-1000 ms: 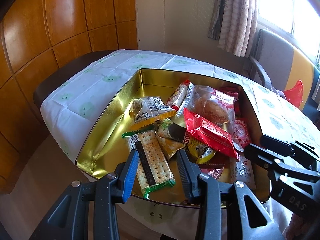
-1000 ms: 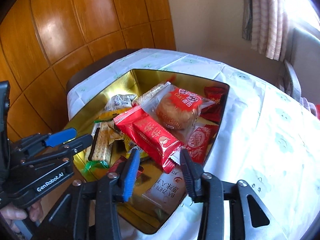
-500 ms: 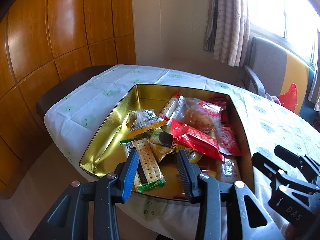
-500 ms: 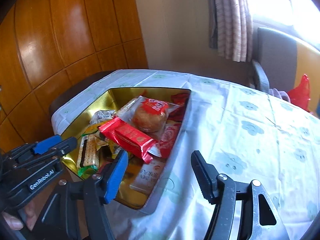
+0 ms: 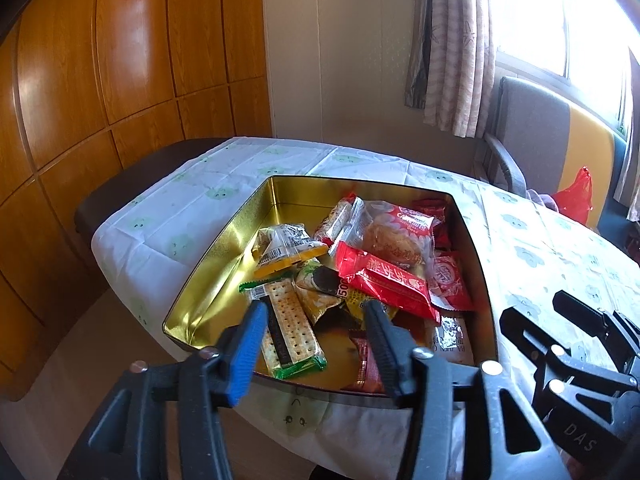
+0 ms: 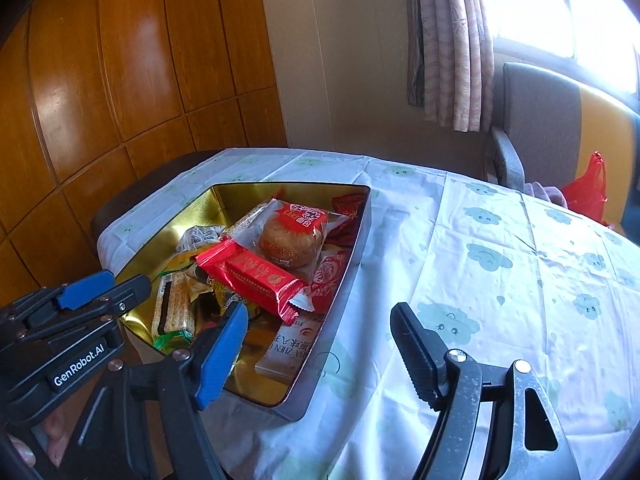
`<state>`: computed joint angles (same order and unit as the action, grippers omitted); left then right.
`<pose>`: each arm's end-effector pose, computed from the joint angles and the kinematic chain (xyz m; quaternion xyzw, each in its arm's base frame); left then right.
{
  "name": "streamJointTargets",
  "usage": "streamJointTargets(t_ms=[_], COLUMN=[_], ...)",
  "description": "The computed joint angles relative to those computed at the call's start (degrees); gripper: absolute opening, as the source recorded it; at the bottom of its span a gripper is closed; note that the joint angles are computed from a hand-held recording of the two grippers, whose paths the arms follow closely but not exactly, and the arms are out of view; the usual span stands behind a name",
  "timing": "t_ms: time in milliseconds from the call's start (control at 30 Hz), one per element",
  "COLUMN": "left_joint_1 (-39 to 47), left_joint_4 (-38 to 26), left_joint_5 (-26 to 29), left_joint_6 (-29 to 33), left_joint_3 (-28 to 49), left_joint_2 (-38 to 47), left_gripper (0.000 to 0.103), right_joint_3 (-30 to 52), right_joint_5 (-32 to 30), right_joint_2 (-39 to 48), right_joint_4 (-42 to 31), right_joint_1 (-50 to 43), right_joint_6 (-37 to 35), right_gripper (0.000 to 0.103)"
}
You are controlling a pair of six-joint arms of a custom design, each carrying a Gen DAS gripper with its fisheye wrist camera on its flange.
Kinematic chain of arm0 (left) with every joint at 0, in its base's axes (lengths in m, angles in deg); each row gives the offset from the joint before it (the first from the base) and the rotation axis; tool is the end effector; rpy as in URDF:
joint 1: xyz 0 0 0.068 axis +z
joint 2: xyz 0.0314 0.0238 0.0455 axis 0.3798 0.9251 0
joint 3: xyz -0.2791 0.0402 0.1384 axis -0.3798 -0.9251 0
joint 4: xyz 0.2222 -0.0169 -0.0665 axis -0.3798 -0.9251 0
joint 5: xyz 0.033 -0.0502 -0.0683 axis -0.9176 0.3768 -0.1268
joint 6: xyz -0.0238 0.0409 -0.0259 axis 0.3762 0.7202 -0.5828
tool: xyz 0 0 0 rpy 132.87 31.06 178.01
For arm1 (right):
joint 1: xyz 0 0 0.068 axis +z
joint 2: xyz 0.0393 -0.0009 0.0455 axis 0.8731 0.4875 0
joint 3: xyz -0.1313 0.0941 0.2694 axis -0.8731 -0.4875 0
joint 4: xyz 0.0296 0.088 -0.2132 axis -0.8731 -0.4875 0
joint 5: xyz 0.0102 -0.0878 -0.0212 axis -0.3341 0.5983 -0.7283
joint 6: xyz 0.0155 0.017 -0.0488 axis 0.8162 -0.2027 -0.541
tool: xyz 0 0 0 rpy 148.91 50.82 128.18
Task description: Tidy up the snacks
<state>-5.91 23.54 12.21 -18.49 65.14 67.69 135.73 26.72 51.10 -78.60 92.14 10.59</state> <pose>0.2761 -0.1214 0.2546 -0.2484 0.8755 0.1282 0.3941 0.3646 0.2298 0.2484 -0.2570 0.8548 0.2150 0.3962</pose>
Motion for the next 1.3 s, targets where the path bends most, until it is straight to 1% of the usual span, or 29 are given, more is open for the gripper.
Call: streamJointTargets(t_ms=[67,333,767,967,1300], left_joint_1=[0.0,0.0,0.3,-0.3,-0.3], left_joint_4=[0.1,-2.7,-2.1,-4.2,-4.4], left_joint_5=[-0.1,-1.4,-1.6,-3.4,-3.9], left_joint_6=[-0.1,-1.1,-2.4,-3.9,-4.2], left_joint_3=[-0.1,1.6,1.1,2.1,2.1], left_joint_2=[-0.1,1.2,0.6,1.3,1.0], left_gripper=[0.056,0.057,0.058,0.058,0.058], right_joint_3=[-0.1,-0.5,-0.7,-0.8,-0.8], right_joint_5=[0.1,0.3,0.3,0.4,0.4], right_joint_2=[-0.1,-0.2,-0.2,-0.3,-0.5], right_joint_4=[0.2,0.8,1.2,1.3,1.4], right_joint_1=[0.2,0.2,0.4,0.4,0.7], right_joint_6=[0.0,-0.1,-0.3,-0.2,-0.4], right_gripper=[0.075,0.076,0.076,0.076,0.077])
